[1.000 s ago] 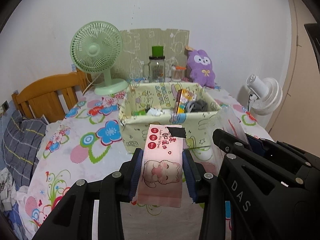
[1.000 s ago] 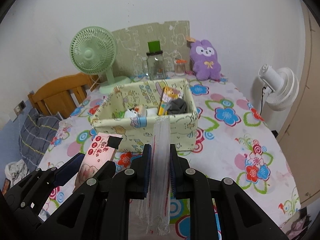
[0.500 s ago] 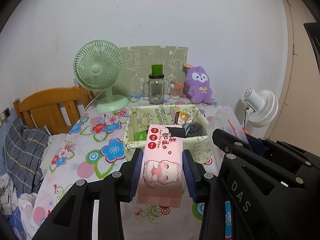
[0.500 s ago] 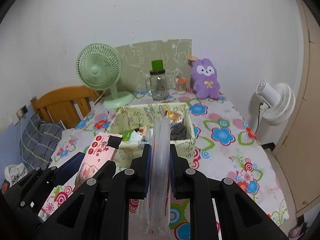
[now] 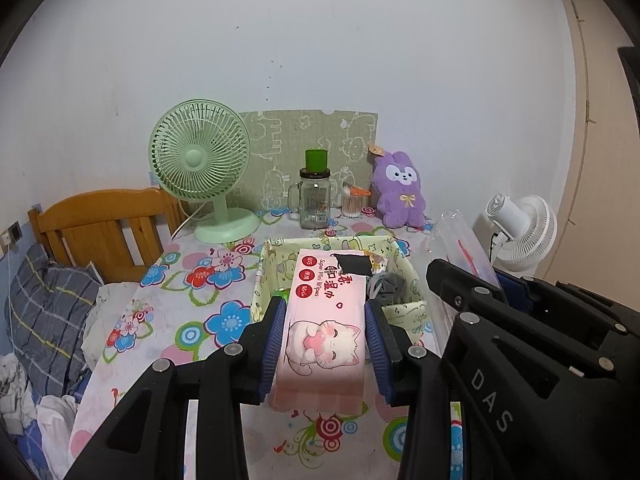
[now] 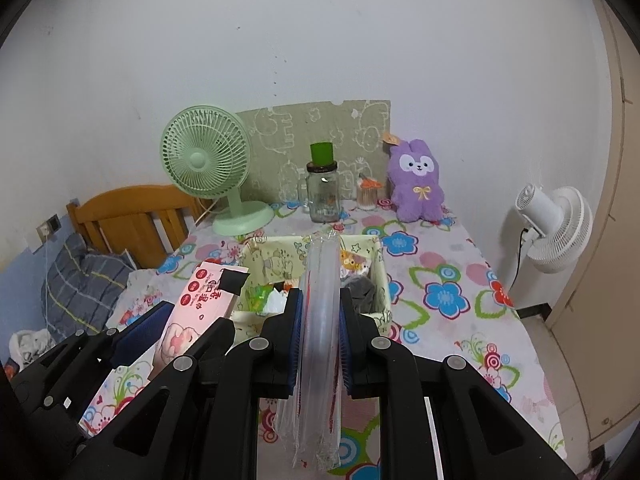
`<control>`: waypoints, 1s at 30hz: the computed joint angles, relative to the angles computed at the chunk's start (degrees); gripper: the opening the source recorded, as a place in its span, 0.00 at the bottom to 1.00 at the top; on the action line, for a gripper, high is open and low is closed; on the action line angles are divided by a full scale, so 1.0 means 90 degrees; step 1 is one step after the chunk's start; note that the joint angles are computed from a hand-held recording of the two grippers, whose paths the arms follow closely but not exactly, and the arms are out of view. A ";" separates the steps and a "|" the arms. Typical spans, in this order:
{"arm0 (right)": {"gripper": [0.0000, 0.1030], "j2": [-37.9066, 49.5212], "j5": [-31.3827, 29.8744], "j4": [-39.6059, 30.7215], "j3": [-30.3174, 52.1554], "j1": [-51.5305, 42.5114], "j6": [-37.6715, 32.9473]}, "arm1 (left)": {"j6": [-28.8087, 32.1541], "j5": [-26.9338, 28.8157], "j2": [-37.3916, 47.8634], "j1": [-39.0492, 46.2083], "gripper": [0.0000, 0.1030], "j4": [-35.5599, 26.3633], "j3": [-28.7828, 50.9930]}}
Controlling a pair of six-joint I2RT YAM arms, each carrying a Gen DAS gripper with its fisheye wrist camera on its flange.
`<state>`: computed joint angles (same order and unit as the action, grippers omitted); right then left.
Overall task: Organize soft objects
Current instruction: 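Lift and carry the straw bag with right tool while left tool carries tissue pack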
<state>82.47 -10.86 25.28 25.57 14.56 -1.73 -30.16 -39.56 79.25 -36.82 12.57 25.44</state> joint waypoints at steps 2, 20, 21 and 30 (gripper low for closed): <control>0.19 0.0103 -0.0011 0.0052 0.0064 -0.0008 -0.0016 | 0.0066 0.0038 0.0064 0.0062 0.39 0.0072 0.0032; 0.19 0.1204 0.0084 0.0202 0.1106 0.0108 0.0073 | 0.0833 0.0683 0.0779 0.0959 0.39 0.0782 0.0503; 0.19 0.1260 0.0090 0.0213 0.1155 0.0114 0.0079 | 0.0831 0.0678 0.0786 0.0960 0.39 0.0785 0.0507; 0.19 0.1733 0.0118 0.0185 0.1655 0.0150 0.0089 | 0.1080 0.0975 0.1330 0.1375 0.39 0.1145 0.0839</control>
<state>98.06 -9.80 26.95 40.47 15.91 -0.93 -20.44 -30.78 91.22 -24.44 22.88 32.99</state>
